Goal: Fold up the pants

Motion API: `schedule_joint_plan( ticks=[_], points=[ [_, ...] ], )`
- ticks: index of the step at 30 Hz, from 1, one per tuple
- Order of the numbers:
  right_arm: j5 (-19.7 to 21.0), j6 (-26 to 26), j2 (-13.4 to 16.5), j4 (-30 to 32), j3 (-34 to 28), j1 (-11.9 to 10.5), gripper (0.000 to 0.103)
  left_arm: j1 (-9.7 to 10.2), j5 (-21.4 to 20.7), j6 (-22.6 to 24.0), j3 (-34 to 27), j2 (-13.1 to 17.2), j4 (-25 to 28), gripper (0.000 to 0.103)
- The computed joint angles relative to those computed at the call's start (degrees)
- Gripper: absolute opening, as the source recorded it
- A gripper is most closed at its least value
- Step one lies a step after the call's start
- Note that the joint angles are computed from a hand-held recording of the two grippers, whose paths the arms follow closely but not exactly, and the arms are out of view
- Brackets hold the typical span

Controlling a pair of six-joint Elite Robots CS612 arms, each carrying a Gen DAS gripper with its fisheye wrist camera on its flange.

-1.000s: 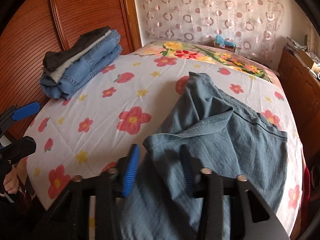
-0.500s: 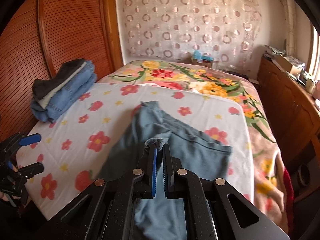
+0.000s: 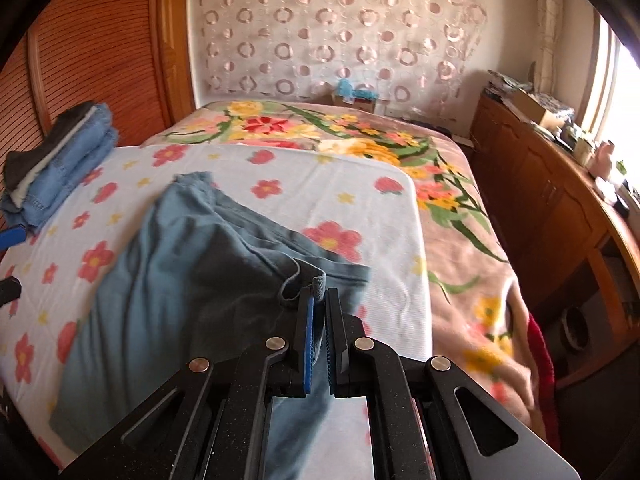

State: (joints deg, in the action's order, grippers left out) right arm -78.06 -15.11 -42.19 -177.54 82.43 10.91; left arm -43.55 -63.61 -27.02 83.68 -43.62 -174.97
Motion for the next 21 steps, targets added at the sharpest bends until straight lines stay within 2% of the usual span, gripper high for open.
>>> schedule_joint_plan(
  ticks=[8,14,17,19,21],
  points=[
    [4.18,0.17,1.30,2.42,-2.16,-0.72,0.005,2.51,-4.69,3.99,-10.88,4.80,7.75,0.085],
    [6.10,1.45,1.77,-0.02,-2.09,-1.82,0.005,4.36,-7.74,5.96,-19.14,8.88,13.43,0.063],
    [7.42,1.76,2.29,0.27,-2.40,-2.21,0.005,5.11,-8.76,5.76,-22.64,10.70,16.47,0.061],
    [7.21,1.32,2.48,-0.31,-2.42,-2.18,0.005,5.52,-9.26,5.98,-24.75,11.88,17.98,0.060],
    [6.64,0.57,2.67,0.13,-2.76,-2.04,0.005,5.94,-10.28,5.52,-26.30,12.77,19.51,0.056]
  ],
)
